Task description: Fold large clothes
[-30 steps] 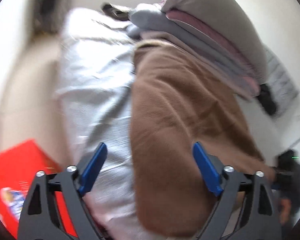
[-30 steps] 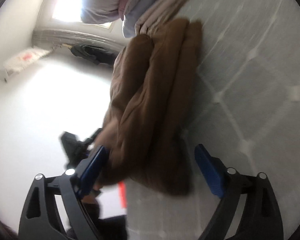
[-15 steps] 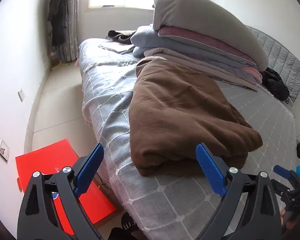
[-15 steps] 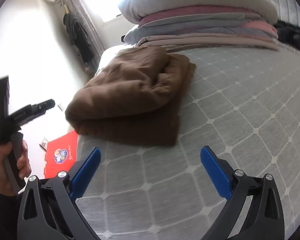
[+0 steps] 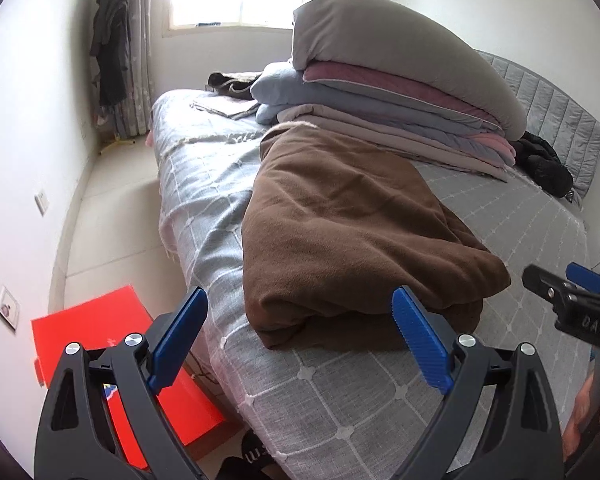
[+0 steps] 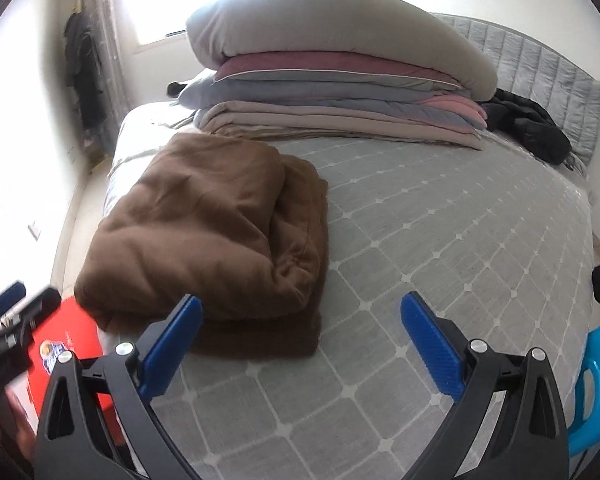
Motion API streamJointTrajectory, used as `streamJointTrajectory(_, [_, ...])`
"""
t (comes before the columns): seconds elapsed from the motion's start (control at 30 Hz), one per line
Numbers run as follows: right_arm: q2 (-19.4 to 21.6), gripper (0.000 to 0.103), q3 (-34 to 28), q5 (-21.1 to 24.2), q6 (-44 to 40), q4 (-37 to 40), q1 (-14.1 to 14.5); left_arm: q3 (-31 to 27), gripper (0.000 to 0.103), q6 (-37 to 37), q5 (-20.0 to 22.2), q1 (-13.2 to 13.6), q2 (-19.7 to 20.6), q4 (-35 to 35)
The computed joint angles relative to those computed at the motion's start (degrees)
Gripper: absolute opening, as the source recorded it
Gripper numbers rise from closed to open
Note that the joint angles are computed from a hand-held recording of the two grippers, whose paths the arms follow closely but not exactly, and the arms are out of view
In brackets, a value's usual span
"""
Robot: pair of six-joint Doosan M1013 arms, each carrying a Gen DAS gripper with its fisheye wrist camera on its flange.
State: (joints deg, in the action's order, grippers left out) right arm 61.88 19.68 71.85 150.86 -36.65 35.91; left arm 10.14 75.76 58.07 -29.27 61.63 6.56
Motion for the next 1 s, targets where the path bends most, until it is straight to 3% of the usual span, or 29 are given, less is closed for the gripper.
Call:
streamJointTrajectory(0.43, [4.2, 0.096, -7.9, 3.4, -3.1, -0.9, 0.7, 4.3, 0.090, 0.3, -3.8, -0.8, -2.2, 2.8])
streamJointTrajectory(0.93, [6.9, 0.096, -13.9, 6.0, -5.4, -0.6, 0.8, 5.0, 0.090, 0.3, -4.5, -0.7, -2.6, 2.7])
streamJointTrajectory(1.0, [9.0, 0.096, -18.3, 8.0, -6.9, -0.3, 0.8, 4.8, 0.090, 0.4, -4.3, -0.7, -2.5, 2.5])
